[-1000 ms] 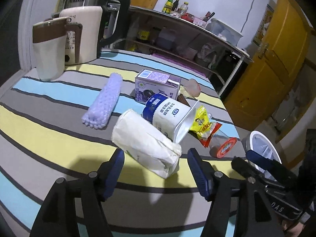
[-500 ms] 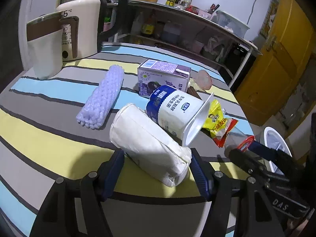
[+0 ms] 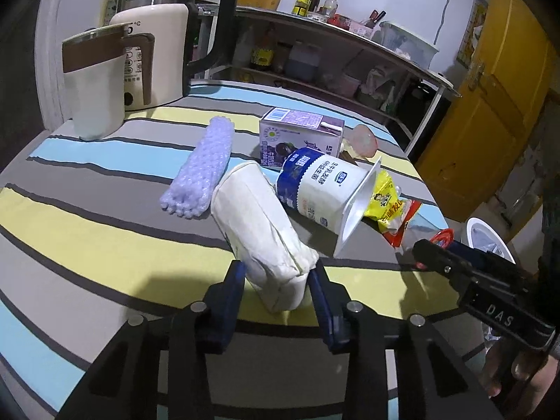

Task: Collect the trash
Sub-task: 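Grasp the white paper bag with the left tool while the right tool grasps the red-lidded cup, then carry the paper bag and cup over the bin and open both tools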

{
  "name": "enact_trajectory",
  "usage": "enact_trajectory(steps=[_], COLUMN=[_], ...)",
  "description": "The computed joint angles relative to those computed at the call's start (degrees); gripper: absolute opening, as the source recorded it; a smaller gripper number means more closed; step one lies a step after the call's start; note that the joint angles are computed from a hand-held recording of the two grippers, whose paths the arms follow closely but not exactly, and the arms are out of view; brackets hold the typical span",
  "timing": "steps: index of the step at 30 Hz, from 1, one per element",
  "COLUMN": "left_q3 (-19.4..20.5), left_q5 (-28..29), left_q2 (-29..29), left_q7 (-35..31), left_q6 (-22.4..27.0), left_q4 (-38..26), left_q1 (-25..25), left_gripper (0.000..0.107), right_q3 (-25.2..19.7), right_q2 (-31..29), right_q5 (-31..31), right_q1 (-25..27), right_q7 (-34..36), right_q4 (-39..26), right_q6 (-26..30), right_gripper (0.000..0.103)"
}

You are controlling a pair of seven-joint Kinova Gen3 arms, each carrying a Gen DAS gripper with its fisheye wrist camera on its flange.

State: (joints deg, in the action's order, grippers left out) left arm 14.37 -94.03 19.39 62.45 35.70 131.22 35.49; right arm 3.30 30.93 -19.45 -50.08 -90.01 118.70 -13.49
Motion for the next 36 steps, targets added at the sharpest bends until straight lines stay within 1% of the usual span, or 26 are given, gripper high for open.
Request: enact_trajectory(steps=[10, 13, 16, 21, 25, 31, 36], left_q3=[0.4, 0.5, 0.6, 0.7, 1.0, 1.6, 1.9], left_q5=[3.2, 4.9, 7.7, 12.6, 15.3, 16.8, 16.6], left_q2=[-0.8, -1.2, -1.8, -2.8, -3.5, -4.0, -3.9], left_q7=[-1.9, -2.7, -5.0, -8.2, -10.1, -12.7, -15.0], left_q6=[2.1, 2.8, 4.0, 7.8, 11.2, 14.7, 15.5], left_q4=[0.9, 1.0, 0.7, -0.3, -1.4, -3.4, -5.3], left_q1=[2.9, 4.1, 5.6, 9.4, 12.3, 15.0, 16.2], left_gripper=[0.033, 0.032, 0.032, 0.032, 0.032, 0.032, 0.032], right_q3=[-2.2, -2.6, -3.1, -4.6, -5.6, -6.9, -8.1], right_q2=[-1.9, -2.9, -3.9, -5.8, -7.5, -10.3, -12.2], right_q5=[-1.7, -2.8, -3.9, -5.7, -7.7, -12.1, -15.9], right_q1=[0.5, 0.2, -0.1, 0.0, -0.3, -1.3, -1.4], right_q7=[-0.4, 0.0, 0.4, 1.3, 2.2, 4.5, 6.5], right_q4=[4.3, 5.9, 7.5, 10.4, 12.8, 16.1, 18.5], right_q6=[-4.1, -5.0, -6.3, -8.7, -10.8, -13.7, -15.7], right_gripper=[0.046, 0.046, 0.046, 0.046, 0.046, 0.046, 0.046])
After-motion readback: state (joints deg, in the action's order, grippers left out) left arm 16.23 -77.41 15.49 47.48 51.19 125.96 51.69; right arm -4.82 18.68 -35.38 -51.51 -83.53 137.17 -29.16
